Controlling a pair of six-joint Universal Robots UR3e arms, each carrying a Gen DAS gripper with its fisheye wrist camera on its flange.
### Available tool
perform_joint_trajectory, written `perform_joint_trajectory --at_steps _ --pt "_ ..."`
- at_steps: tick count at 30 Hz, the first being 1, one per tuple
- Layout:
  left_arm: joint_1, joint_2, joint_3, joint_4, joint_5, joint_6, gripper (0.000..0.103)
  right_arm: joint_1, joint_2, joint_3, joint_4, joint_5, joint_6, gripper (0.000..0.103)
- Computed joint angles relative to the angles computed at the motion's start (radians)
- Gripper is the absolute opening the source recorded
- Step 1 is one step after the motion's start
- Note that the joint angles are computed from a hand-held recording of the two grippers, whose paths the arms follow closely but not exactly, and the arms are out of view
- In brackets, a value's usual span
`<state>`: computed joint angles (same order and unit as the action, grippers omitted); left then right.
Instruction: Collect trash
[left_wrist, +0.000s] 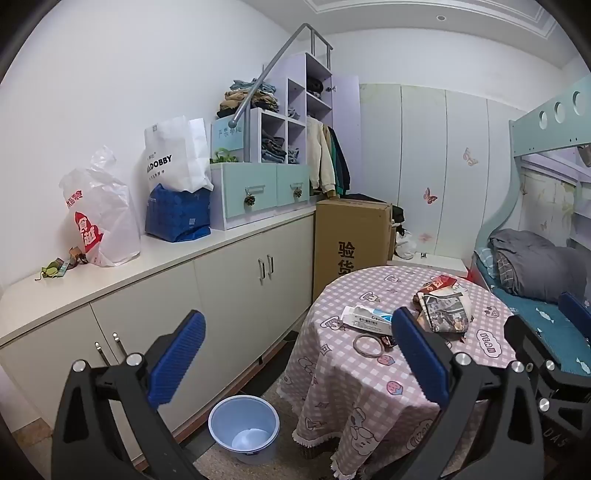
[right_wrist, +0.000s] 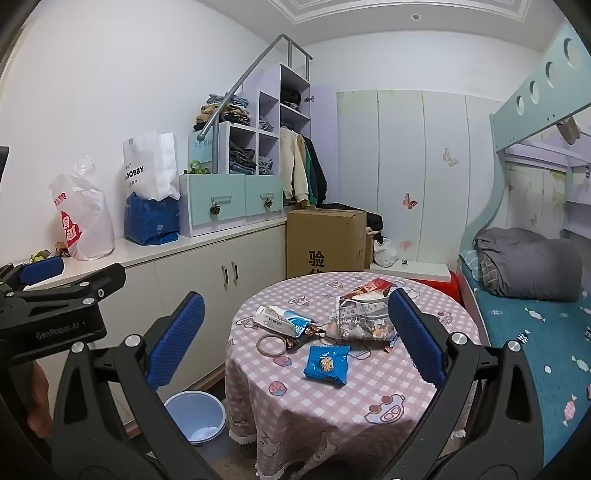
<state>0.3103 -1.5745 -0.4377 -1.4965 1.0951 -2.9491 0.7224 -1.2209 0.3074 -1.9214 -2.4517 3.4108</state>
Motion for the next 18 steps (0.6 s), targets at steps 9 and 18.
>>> perform_joint_trajectory --at_steps 9,18 --pt "0.000 0.004 -0.013 0.008 -0.002 -0.005 0.099 -0.003 0.000 -0.004 0.008 0.006 0.003 0.097" --pt "-0.029 -0.033 0.054 -0.013 0.020 -0.013 0.099 -0.005 0.021 -0.066 0.051 0.008 0.004 0.097"
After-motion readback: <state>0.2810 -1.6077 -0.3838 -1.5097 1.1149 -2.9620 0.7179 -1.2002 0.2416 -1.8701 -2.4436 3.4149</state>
